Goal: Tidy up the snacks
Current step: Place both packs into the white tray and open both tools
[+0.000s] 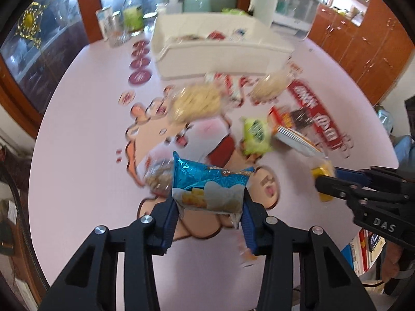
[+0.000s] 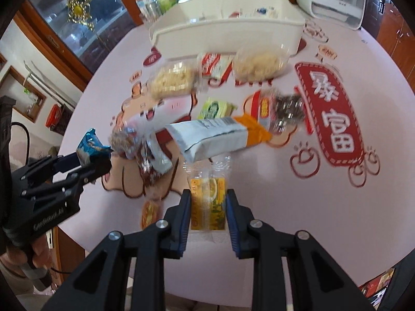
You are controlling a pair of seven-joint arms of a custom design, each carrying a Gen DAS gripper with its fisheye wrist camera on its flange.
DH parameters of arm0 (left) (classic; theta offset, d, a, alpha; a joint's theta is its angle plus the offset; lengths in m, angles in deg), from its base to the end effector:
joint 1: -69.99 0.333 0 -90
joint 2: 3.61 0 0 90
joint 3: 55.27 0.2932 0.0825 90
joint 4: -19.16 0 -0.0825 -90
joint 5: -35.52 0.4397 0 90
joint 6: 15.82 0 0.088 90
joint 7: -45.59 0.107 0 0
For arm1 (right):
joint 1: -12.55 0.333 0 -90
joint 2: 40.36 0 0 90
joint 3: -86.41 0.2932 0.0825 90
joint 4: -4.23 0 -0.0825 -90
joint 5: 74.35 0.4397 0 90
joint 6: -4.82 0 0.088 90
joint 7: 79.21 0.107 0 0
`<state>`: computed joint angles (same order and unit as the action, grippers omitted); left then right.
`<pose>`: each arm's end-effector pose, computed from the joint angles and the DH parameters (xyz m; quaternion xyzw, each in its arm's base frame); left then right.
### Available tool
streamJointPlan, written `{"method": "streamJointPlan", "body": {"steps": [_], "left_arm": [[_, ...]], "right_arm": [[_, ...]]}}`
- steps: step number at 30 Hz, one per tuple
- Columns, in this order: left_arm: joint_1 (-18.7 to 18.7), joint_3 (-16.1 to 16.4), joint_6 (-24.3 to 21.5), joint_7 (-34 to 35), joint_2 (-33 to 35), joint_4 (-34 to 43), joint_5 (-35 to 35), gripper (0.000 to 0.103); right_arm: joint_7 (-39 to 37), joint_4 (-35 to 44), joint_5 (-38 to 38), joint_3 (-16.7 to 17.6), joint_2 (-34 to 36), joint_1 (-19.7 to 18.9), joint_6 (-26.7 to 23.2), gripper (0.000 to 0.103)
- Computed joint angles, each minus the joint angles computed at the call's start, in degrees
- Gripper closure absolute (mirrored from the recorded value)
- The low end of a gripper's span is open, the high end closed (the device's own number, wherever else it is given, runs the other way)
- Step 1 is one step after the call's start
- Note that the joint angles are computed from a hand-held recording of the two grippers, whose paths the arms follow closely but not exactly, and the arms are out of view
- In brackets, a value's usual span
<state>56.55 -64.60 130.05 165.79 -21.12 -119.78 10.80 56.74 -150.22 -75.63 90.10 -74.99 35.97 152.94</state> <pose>0.4933 -0.2013 0.4147 -0.4432 0.8619 -0.2359 0.0709 0.4031 0.2047 0.4211 -0.5695 0.7846 -0.0627 0.2370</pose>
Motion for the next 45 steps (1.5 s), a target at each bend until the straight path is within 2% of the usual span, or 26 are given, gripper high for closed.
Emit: {"method": "streamJointPlan", "body": {"steps": [6,11,15,19,25,30,34,41,45], "left_arm": [[-1.3,-0.1,0.2,1.2,1.0,4.5,-2.6,0.062],[-1.7,-1.2,1.9,0.3,4.2,10.3,-2.3,0.062],[-1.5,-2.6,4.4,-2.0,8.7,17.1,0.8,0.062],[-1.2,-3.5,5.0,-5.5,13.4,24.3,4.1,0.062],[-1.8,-4.2,4.8,-13.6,22.5,36.7,13.2,0.062],[-3.9,-3.3,3.1,-20.2,31.1,47.7,21.0,0.062],[-5.9,-2.2,-0.1,-23.8,38.5,56.8,25.1,0.062],[-10.3,0.9,-6.7,-28.7,52.0,72.2,31.2,0.062],[-11.7,2.1,-11.4,-30.7,58.7,80.5,32.9,0.061]], "right_arm": [[1.3,-0.2,-2.8,0.4,-2.9,-3.1,2.2,0.077],[1.8,2.0,-7.8,1.2,-3.6,-7.4,3.1,0.077],[2.5,4.7,-11.9,1.7,-2.6,-11.4,4.7,0.077],[2.8,8.4,-15.5,1.3,-0.5,-15.1,6.6,0.077],[2.5,17.4,-19.6,0.2,7.5,-19.8,9.5,0.077],[3.0,24.4,-21.3,-0.8,13.9,-21.9,11.0,0.077],[1.6,30.3,-20.5,-2.4,20.0,-21.5,10.1,0.077],[-4.7,38.8,-13.7,-5.0,30.9,-19.5,6.5,0.077],[-8.7,41.7,-9.4,-5.3,35.7,-19.0,4.3,0.077]]}}
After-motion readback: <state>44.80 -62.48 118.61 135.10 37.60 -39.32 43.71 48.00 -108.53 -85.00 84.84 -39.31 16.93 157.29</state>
